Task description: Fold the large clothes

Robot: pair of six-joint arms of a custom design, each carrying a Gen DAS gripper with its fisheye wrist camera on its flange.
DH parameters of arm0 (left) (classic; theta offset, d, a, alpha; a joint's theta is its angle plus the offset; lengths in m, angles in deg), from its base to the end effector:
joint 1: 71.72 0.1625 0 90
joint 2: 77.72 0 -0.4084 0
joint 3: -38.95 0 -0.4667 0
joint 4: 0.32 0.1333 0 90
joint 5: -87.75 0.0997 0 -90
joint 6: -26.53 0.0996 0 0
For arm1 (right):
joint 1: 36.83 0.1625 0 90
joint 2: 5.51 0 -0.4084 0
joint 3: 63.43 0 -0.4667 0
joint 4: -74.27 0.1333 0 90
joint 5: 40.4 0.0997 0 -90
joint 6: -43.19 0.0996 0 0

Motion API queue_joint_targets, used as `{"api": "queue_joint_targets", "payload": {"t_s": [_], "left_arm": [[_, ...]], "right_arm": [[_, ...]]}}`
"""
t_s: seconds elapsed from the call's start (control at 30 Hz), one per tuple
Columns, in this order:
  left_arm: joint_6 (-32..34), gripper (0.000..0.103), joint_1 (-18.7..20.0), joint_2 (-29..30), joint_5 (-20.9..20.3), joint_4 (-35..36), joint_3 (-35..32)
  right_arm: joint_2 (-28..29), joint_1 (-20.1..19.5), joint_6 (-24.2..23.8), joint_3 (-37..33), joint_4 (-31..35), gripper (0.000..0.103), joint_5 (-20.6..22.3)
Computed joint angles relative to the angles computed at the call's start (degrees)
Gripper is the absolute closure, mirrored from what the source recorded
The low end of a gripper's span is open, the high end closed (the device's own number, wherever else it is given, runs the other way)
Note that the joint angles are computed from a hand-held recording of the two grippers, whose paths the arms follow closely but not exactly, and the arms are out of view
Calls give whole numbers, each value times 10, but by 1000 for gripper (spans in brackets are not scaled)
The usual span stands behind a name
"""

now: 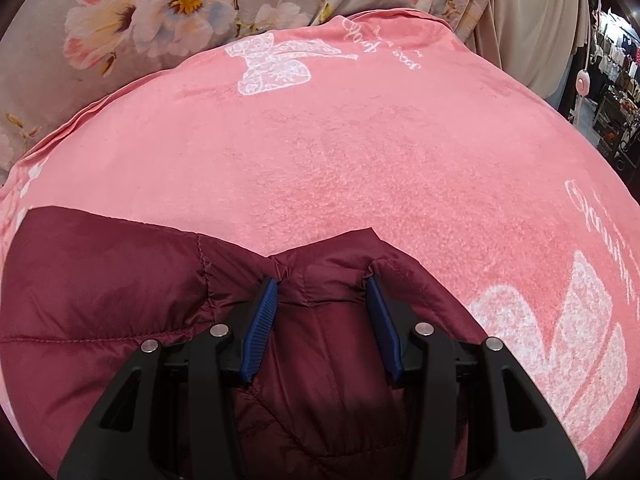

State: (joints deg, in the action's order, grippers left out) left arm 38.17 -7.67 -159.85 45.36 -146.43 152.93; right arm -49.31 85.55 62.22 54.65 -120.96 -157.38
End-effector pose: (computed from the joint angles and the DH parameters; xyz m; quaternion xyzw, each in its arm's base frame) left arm -0.0638 -0.6038 0.3005 0.2079 0.8741 -0.2399 0.3676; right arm 0.3702 -0.4193 -0.0289 0.0471 -0.9380 0.3313 0.0900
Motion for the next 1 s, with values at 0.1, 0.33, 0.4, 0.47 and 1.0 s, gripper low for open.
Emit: {"api": "queue_joint_targets", "payload": {"t_s": [0.1, 0.33, 0.4, 0.47, 1.0], "left_arm": [[-12, 58, -10, -7, 13, 17, 1], [-72, 59, -23, -16, 27, 85, -15], [-80, 59, -23, -13, 33, 97, -21], [-87, 59, -22, -10, 38, 107, -24], [-80, 60, -7, 8, 37, 82, -27]], "right_arm": [[-6, 36, -43, -9, 7, 89, -68], [8, 40, -96, -43, 66, 102, -60], [17, 33, -96, -50, 79, 103, -54], [25, 23, -92, -55, 93, 103, -48], [52, 9, -103, -75, 108, 103, -49]]}}
